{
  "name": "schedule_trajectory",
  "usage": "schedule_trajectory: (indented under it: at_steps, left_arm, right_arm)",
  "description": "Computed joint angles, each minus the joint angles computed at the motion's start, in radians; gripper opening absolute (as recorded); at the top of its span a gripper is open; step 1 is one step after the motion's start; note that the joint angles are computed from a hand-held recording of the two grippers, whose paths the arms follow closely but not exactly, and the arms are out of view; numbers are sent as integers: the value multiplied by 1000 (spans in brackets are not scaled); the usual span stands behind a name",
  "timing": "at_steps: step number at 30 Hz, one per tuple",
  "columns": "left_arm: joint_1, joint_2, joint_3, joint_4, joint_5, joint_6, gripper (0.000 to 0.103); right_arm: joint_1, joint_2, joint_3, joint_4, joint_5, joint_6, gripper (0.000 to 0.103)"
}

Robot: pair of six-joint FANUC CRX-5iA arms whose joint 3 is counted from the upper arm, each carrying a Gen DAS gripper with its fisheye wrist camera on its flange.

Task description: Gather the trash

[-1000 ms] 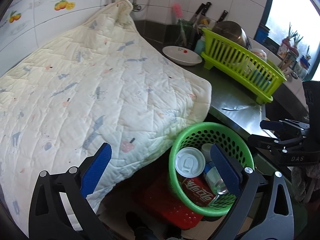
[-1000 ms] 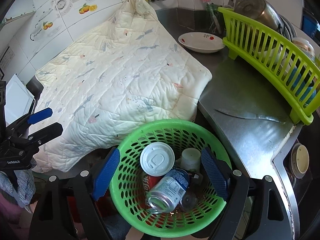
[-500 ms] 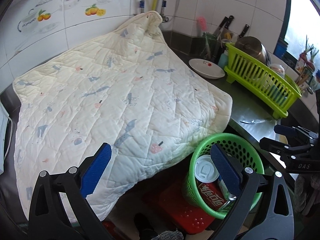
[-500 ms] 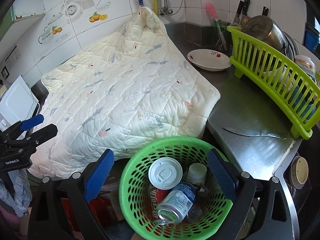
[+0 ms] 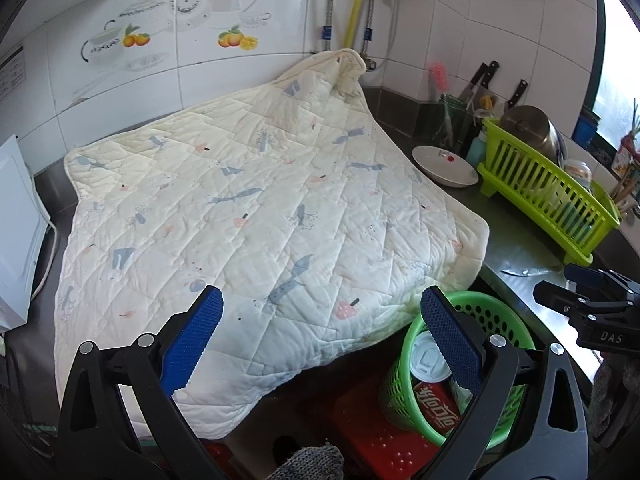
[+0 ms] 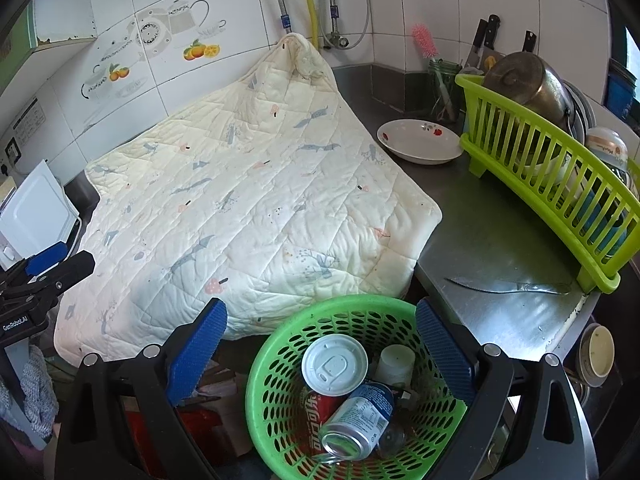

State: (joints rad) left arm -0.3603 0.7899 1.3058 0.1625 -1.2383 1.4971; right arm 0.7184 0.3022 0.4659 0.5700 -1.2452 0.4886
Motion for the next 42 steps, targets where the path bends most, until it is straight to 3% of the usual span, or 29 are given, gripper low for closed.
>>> schedule_trajectory:
  at_steps: [3,25,42]
  left_arm:
    - [-3,-44,-68,-26,46,12,98]
    - [-7,-135,-213,-65,121,51,98]
    - [-7,-145,-222,-85,127,72,98]
  right_arm:
    - [2,2,0,14,-3,-2,92]
    - [21,-54,-87,112,91,-55,95]
    - [21,-43,-74,113,98,-44,95]
